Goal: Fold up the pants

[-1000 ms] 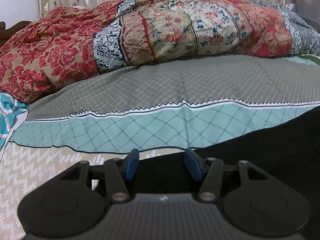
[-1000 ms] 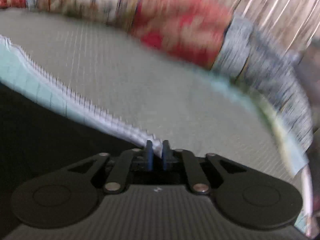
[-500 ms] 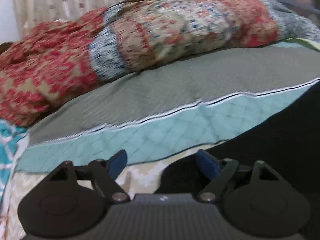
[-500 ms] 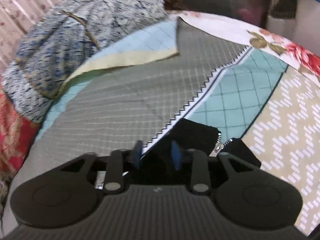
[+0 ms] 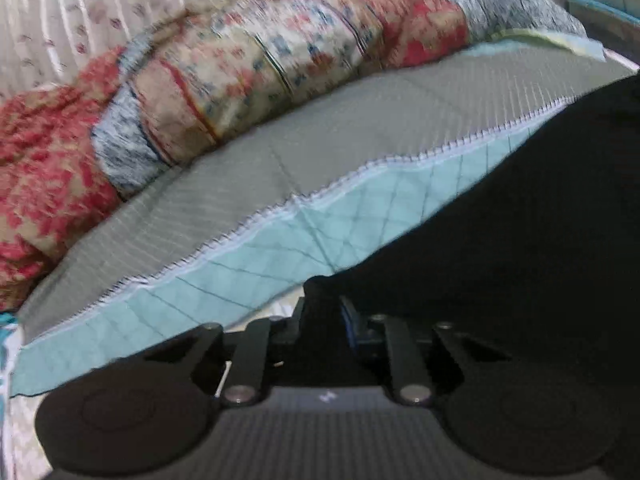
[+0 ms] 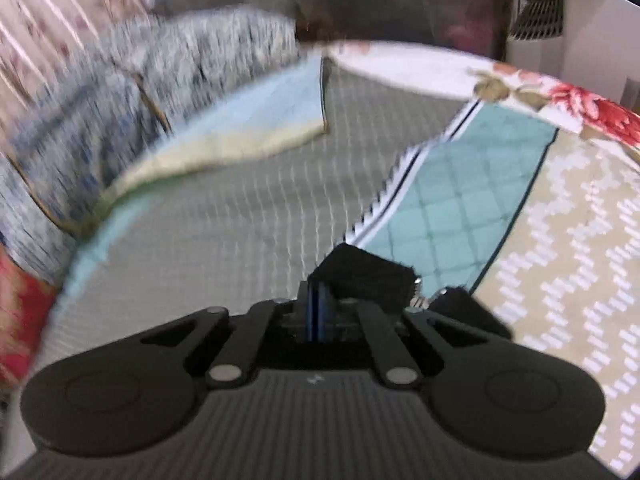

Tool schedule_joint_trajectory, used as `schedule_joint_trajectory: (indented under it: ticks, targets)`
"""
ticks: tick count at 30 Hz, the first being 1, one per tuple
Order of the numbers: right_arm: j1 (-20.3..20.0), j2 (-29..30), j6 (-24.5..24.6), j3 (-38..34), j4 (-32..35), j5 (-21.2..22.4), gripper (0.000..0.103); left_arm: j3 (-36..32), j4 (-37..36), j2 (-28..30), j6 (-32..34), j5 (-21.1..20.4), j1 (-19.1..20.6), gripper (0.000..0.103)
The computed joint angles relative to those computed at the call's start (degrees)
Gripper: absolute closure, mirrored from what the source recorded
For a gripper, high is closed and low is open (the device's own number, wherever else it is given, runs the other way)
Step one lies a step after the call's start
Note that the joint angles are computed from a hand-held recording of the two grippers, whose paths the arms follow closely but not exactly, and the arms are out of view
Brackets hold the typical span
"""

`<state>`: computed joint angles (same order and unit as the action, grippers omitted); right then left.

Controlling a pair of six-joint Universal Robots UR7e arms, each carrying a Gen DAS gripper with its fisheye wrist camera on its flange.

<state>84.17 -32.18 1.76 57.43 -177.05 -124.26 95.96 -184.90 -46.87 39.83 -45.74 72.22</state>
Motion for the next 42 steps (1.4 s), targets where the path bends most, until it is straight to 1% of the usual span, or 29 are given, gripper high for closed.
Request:
schedule_joint_trajectory:
  ticks: [2,5,7,10,13,15,17,18,21,22,23,24,25,26,27,28,29,30,31,32,33,34,35,36,37,38,40,41,42]
  targets:
    - [-0.3,-4.5,1.6,6.2,-3.3,4.7,0.098,2.4,-4.4,-1.4,0.4,-0.3,-1.2,0.089]
    - [-0.6,-11.1,2.3,14.8,-7.0,10.6,0.098,9.2,-11.0,-5.7,-0.8,0.0,-4.0,0.090]
    - [-0.7,-16.1,1.9,22.2,-10.7,13.6,0.098,14.3,-14.7,-8.9,-1.1,0.2,-6.2,0.091]
    - [-2.1,-24.8,1.4,35.4,-17.5,17.1,0.098,22.8,-19.5,-13.9,-3.1,1.2,-10.1,0.091]
    - [-5.2,-33.2,1.3,47.3,-22.6,20.5,0.098,31.5,-22.9,-18.1,-7.4,3.8,-14.3,0.091]
    - [-7.8,-37.9,1.9,54.4,-25.5,22.8,0.098,37.5,-23.5,-20.8,-11.8,5.7,-17.4,0.091]
    - [-10.6,-41.3,1.8,60.4,-28.8,23.9,0.098,42.3,-22.8,-22.8,-15.9,7.5,-19.8,0.091]
    - [-12.0,-42.5,1.9,63.0,-30.3,24.0,0.098,44.8,-20.8,-23.9,-19.7,8.4,-21.1,0.091]
    - [-16.6,-45.2,4.8,69.8,-33.3,24.5,0.098,49.9,-15.2,-25.6,-29.6,9.0,-22.9,0.091]
    - [-17.8,-45.1,5.4,71.2,-34.1,23.3,0.098,51.3,-14.2,-25.3,-31.7,10.0,-23.9,0.090]
    - [-18.5,-44.7,5.5,72.1,-34.8,21.8,0.098,52.7,-14.3,-24.4,-33.1,11.2,-24.7,0.087]
    - [-19.0,-44.0,5.6,72.8,-35.9,20.3,0.098,54.0,-14.0,-23.7,-35.2,12.3,-25.7,0.086]
    - [-19.4,-43.2,6.1,73.3,-37.2,18.8,0.097,54.9,-12.5,-23.9,-37.3,12.5,-26.2,0.085]
    - [-19.2,-42.3,7.2,73.5,-38.4,16.1,0.091,55.7,-9.9,-24.7,-39.3,12.5,-26.8,0.075]
    - [-19.5,-42.2,8.7,73.8,-38.6,15.5,0.086,56.8,-8.4,-25.6,-40.3,12.6,-27.7,0.066]
    - [-20.2,-42.5,10.8,74.7,-39.4,17.2,0.065,57.9,-7.5,-26.8,-40.6,12.8,-28.7,0.062]
    - [-20.8,-42.8,12.2,75.8,-41.2,18.5,0.045,59.2,-6.4,-28.4,-41.4,13.0,-29.9,0.055]
    - [-20.2,-42.0,12.5,76.4,-45.0,17.3,0.046,60.5,-4.4,-30.8,-42.8,13.4,-31.2,0.053]
    - [-18.7,-41.0,10.7,76.7,-48.3,15.3,0.046,61.6,-1.6,-33.6,-45.6,13.9,-32.4,0.051]
    - [-17.7,-40.8,6.8,77.2,-50.8,15.7,0.048,62.1,1.5,-37.1,-48.2,13.8,-32.6,0.049]
    - [-16.7,-40.3,2.5,77.6,-52.5,17.7,0.049,62.2,5.6,-41.7,-52.2,13.4,-32.3,0.047]
    - [-15.8,-40.2,-1.6,78.3,-52.9,20.4,0.049,62.0,8.1,-45.2,-55.5,12.7,-31.7,0.046]
    - [-14.1,-40.0,-6.0,78.7,-51.3,24.0,0.049,61.5,9.0,-48.2,-58.9,11.4,-30.3,0.044]
    - [-12.4,-40.1,-10.5,78.7,-47.6,28.1,0.049,60.9,8.3,-49.8,-61.2,9.6,-28.5,0.039]
    - [-9.8,-40.0,-16.0,78.3,-42.1,31.4,0.049,59.9,7.2,-50.7,-63.2,7.1,-26.2,0.036]
    - [-6.8,-39.4,-21.2,77.5,-36.8,32.9,0.049,58.7,4.8,-50.6,-64.7,3.7,-23.3,0.033]
    - [-0.2,-36.1,-30.9,75.6,-27.5,34.5,0.049,56.4,-0.8,-48.2,-66.9,-4.1,-17.1,0.032]
    - [2.1,-34.5,-34.1,74.6,-22.9,35.7,0.049,55.1,-1.8,-46.8,-68.1,-7.2,-14.3,0.027]
    - [4.5,-32.3,-37.0,73.1,-17.6,37.2,0.049,54.2,-2.6,-45.4,-69.4,-9.3,-12.2,0.023]
